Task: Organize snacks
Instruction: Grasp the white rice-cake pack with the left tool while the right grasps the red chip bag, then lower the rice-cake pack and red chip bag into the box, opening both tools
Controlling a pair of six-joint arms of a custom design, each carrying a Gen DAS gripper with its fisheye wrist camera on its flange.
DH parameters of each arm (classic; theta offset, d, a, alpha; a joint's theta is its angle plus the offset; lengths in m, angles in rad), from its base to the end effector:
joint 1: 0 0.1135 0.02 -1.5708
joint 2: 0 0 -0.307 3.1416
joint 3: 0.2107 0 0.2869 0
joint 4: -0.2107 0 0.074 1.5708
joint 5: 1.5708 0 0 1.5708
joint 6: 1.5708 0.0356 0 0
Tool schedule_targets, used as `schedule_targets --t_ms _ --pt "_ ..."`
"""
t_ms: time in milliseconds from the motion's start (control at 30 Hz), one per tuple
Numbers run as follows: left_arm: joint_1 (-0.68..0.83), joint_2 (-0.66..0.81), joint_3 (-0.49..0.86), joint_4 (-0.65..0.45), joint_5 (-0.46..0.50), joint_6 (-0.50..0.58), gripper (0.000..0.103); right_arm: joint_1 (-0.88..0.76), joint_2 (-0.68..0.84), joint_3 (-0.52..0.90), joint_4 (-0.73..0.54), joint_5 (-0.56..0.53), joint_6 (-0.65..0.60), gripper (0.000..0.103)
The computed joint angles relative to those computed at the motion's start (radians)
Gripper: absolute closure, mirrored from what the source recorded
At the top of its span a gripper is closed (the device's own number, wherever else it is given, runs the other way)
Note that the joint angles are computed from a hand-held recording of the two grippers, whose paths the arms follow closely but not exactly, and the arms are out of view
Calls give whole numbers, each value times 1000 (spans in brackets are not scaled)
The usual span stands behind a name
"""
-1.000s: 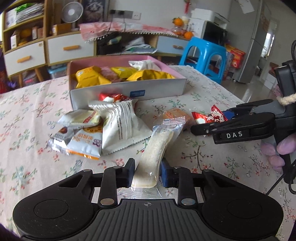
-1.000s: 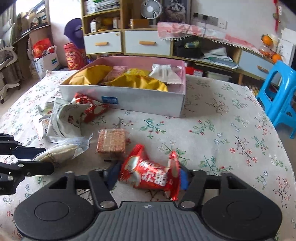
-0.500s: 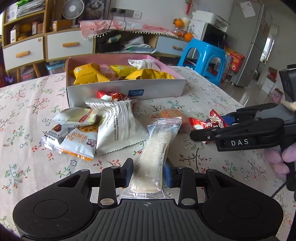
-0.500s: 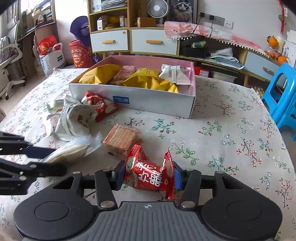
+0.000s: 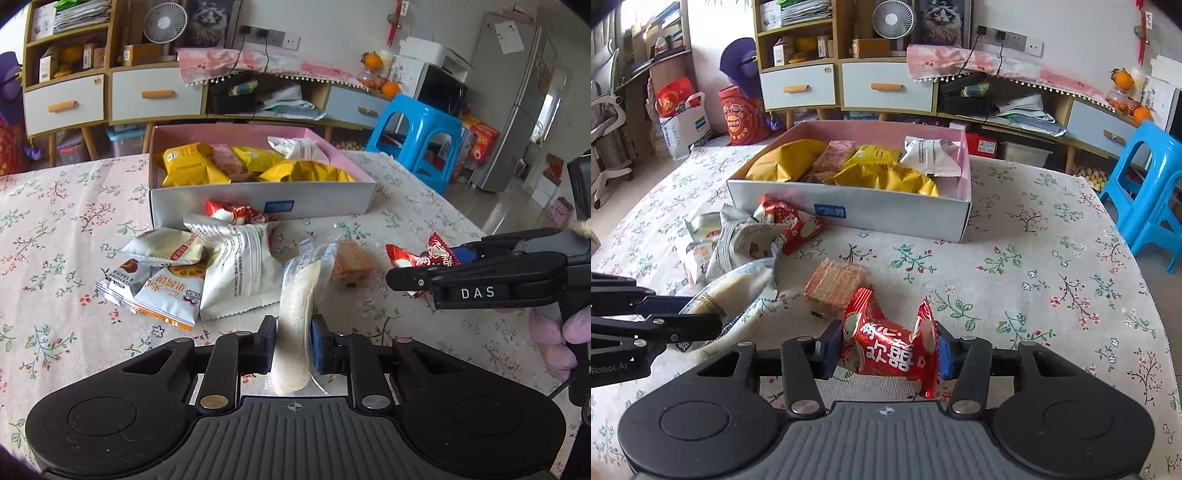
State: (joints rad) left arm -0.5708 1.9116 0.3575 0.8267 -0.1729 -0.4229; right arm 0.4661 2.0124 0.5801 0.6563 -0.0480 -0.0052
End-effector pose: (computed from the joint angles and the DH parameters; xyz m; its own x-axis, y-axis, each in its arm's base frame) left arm 0.2295 -0.1401 0.0508 -0.6843 -0.0411 -0.7281 0.1571 0.9666 -0.2022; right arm 0.2919 0.1487 0.0447 -0.6232 -0.3193 -0.7139 -0.4827 0.8753 0.0299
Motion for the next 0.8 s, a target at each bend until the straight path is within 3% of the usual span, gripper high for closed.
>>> schedule_targets --t_ms 800 --pt "119 -200 -27 -91 74 -107 88 -43 -145 101 -269 -43 142 64"
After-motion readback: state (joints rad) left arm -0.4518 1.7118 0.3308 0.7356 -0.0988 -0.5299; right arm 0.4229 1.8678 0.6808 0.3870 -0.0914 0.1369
